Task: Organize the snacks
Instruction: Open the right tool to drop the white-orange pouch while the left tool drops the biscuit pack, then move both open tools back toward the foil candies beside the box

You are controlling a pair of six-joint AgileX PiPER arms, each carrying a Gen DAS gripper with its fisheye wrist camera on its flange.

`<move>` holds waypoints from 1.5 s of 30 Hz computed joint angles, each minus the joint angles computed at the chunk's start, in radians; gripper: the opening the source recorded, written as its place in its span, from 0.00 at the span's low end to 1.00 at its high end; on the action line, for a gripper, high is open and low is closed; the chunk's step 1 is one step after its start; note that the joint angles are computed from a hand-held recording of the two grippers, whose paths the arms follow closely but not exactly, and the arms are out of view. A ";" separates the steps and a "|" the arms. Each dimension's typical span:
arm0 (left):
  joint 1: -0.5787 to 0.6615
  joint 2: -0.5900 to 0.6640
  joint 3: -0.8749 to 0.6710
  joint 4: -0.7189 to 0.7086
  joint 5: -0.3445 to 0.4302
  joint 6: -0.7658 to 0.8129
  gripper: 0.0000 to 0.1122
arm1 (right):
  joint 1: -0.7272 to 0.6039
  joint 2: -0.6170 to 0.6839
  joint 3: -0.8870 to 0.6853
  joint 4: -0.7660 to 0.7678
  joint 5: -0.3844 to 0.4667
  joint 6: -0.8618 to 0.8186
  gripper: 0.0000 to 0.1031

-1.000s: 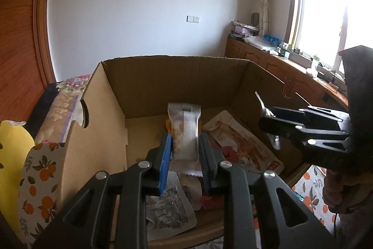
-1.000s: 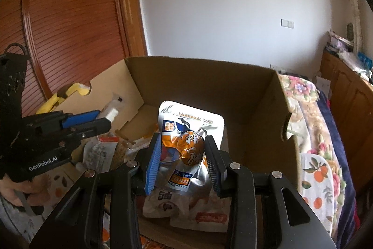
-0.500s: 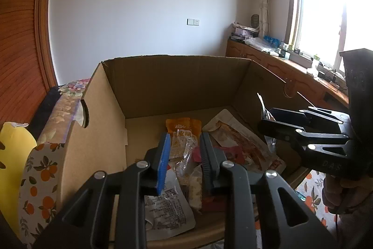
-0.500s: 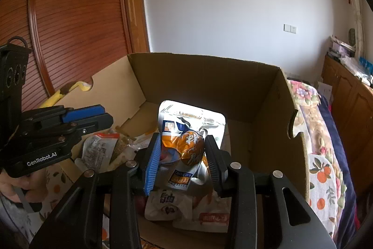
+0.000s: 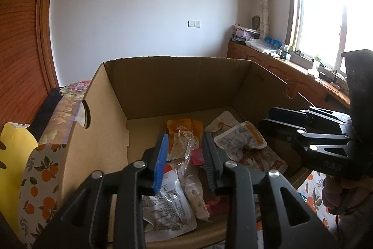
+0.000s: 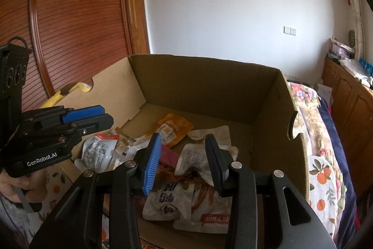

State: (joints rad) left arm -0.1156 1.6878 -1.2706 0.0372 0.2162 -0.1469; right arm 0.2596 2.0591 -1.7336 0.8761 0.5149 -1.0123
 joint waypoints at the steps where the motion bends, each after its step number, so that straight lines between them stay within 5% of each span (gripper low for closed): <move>1: 0.000 -0.003 0.004 0.015 -0.005 -0.017 0.28 | -0.001 -0.001 0.003 0.017 0.001 -0.017 0.41; 10: -0.022 -0.057 0.043 0.080 -0.034 -0.077 0.37 | -0.030 -0.074 0.017 0.032 0.062 -0.013 0.47; 15: -0.042 -0.085 0.044 -0.124 -0.024 0.154 0.38 | -0.078 -0.165 0.087 -0.010 0.111 0.038 0.47; 20: -0.105 -0.123 0.055 0.040 -0.015 0.046 0.39 | -0.114 -0.274 0.223 -0.074 0.103 0.081 0.48; 26: -0.148 -0.178 0.079 0.051 0.029 0.051 0.39 | -0.111 -0.349 0.359 -0.179 0.102 0.149 0.55; 30: -0.148 -0.206 0.120 -0.115 0.063 0.184 0.41 | -0.091 -0.343 0.432 -0.199 0.082 0.183 0.67; 36: -0.171 -0.242 0.207 -0.045 0.091 0.110 0.43 | -0.027 -0.268 0.483 -0.282 -0.030 0.263 0.68; 45: -0.181 -0.264 0.285 -0.011 0.102 0.030 0.43 | 0.010 -0.192 0.447 -0.401 -0.073 0.351 0.67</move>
